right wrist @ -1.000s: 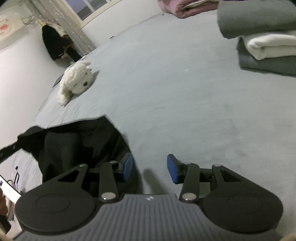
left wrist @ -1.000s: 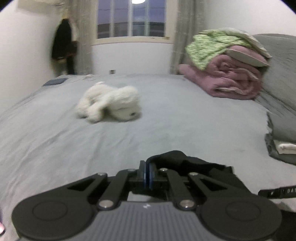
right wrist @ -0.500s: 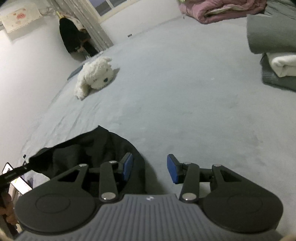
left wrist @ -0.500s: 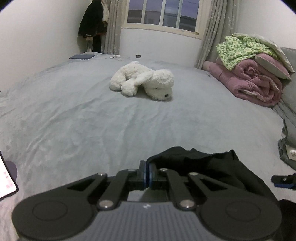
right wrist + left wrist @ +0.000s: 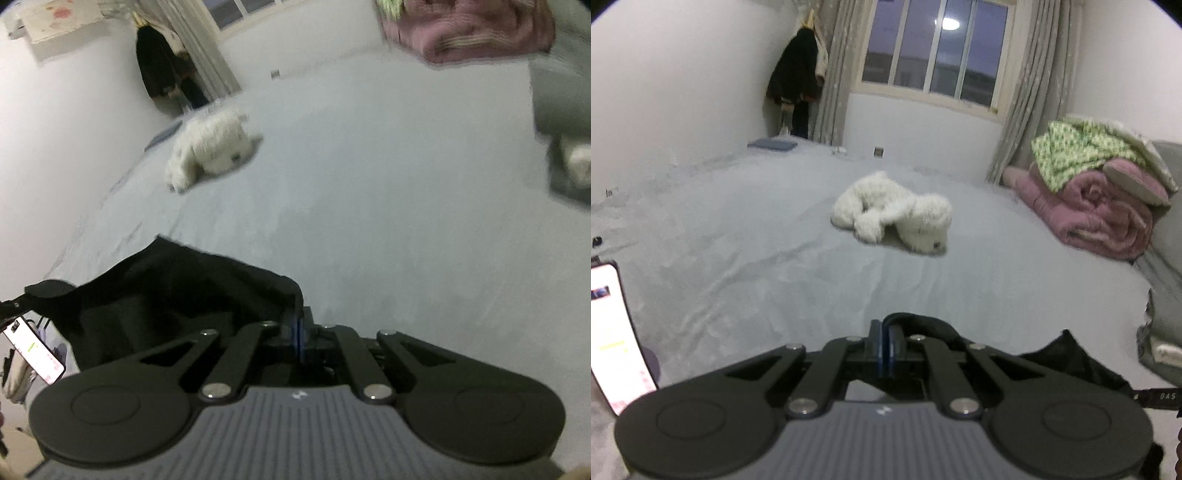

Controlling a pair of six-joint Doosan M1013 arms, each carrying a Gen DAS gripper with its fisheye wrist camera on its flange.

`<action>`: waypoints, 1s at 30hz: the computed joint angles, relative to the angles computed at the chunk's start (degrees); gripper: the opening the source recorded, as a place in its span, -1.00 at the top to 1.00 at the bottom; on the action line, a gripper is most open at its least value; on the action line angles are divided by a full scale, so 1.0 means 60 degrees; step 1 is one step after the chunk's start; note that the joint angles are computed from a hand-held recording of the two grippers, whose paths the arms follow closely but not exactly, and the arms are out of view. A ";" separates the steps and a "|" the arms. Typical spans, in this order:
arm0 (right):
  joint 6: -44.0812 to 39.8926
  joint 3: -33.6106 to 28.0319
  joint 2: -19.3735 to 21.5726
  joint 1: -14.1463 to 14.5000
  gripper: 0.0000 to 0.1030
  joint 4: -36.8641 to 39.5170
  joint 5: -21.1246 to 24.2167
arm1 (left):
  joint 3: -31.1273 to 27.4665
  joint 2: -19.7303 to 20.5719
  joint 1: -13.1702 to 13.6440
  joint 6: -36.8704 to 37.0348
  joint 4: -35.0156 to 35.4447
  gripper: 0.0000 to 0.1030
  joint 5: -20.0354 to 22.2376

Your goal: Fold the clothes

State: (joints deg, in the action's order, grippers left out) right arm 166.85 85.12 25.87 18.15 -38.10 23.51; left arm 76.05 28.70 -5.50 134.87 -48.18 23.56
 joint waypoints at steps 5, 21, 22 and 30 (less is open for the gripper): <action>0.2564 0.0279 -0.0591 0.0382 0.96 -0.2968 0.0585 | 0.0267 -0.0425 0.0174 0.1144 -0.1398 0.95 0.0080; 0.5614 0.0571 -0.1643 0.1123 0.96 -0.6981 0.2265 | 0.1037 -0.1676 0.0170 0.5221 -0.5041 0.95 0.0150; 0.5622 0.0565 -0.1669 0.1112 0.96 -0.7042 0.2314 | 0.1023 -0.1701 0.0151 0.5363 -0.5146 0.95 0.0158; 0.5175 0.0335 -0.1533 0.0902 0.96 -0.6670 0.2412 | 0.0469 -0.1396 -0.0118 0.4607 -0.3895 0.95 0.0104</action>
